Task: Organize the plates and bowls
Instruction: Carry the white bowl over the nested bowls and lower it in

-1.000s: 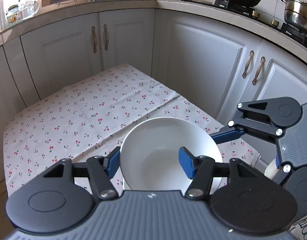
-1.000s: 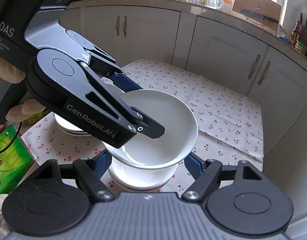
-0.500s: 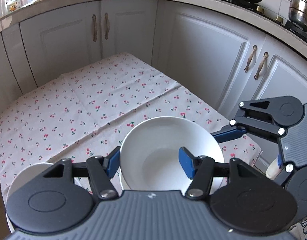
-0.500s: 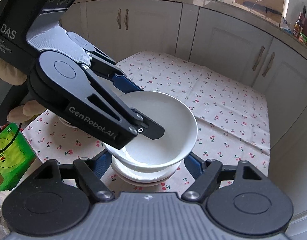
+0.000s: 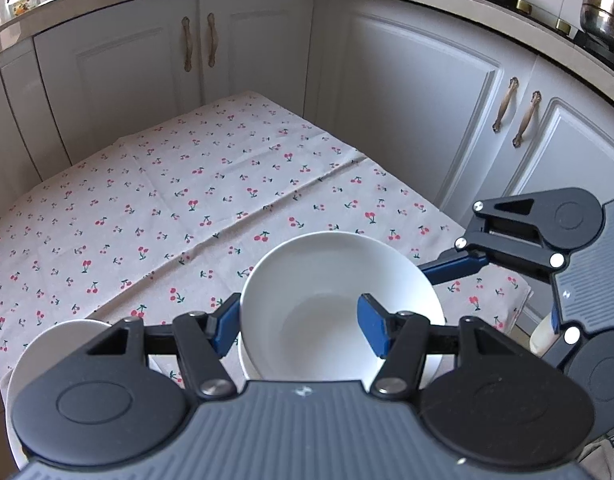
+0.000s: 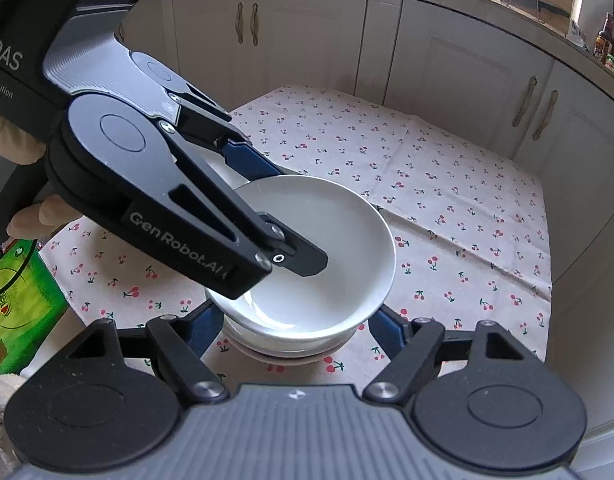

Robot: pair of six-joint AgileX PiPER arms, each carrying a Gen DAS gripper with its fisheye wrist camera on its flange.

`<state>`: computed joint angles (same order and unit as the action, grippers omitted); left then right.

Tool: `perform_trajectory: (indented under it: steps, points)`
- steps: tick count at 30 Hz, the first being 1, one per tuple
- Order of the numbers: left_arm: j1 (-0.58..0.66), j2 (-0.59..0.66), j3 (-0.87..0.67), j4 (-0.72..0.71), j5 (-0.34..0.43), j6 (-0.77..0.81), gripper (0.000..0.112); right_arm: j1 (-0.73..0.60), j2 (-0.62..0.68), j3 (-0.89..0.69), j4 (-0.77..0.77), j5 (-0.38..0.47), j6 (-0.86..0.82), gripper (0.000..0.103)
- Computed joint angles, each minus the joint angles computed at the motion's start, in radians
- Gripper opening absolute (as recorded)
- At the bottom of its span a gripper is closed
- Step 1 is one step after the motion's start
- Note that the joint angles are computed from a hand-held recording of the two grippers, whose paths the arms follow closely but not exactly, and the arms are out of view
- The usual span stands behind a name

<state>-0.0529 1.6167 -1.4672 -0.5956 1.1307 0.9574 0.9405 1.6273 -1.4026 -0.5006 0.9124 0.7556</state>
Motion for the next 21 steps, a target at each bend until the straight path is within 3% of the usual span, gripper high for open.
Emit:
perform_trajectory:
  steps: [19,21]
  points:
    - [0.011,0.001,0.023,-0.014,-0.026,0.030,0.061,-0.017,0.009,0.001,0.025,-0.015,-0.014,0.084]
    - [0.023,0.009,0.014,-0.045,0.002,0.047,0.064,-0.009,0.006,0.009,0.003,-0.025,-0.001,0.088]
